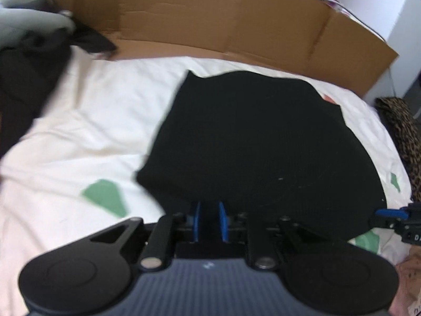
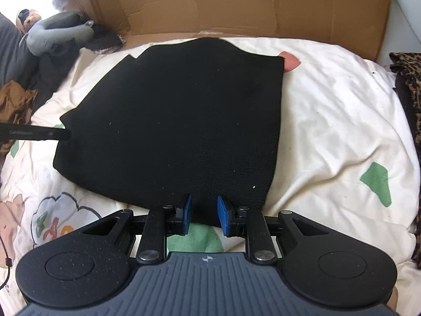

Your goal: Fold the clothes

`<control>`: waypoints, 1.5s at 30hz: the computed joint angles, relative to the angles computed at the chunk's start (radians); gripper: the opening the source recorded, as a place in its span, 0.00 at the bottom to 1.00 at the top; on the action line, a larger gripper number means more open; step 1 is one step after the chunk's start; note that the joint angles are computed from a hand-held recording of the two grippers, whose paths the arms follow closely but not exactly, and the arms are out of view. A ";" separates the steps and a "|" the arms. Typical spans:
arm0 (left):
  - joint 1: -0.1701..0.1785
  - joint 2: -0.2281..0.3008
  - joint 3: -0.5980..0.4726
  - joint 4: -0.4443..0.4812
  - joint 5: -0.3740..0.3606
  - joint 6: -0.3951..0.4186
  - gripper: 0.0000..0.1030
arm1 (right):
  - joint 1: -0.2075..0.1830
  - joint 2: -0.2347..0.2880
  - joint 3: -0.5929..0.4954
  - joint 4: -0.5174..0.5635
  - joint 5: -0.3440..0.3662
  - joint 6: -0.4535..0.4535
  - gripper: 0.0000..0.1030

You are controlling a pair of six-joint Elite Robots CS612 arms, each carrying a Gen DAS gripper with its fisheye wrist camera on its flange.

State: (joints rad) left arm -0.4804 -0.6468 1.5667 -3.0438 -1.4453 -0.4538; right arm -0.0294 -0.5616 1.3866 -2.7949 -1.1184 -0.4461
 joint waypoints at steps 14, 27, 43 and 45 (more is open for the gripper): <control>-0.004 0.037 -0.043 0.054 0.100 0.020 0.03 | -0.004 0.012 -0.016 -0.010 -0.032 0.029 0.26; -0.006 -0.036 0.060 0.025 0.104 -0.109 0.18 | -0.034 -0.015 -0.011 0.092 0.028 0.122 0.28; -0.006 -0.061 0.124 0.009 0.014 -0.166 0.30 | -0.071 0.029 -0.039 0.192 0.180 0.419 0.39; -0.004 -0.059 0.124 -0.010 0.003 -0.174 0.30 | -0.076 0.037 -0.042 0.181 0.200 0.465 0.39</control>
State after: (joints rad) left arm -0.4845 -0.7060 1.6907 -3.0543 -1.4428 -0.6275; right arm -0.1052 -0.5245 1.3449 -2.6136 -0.9181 0.0186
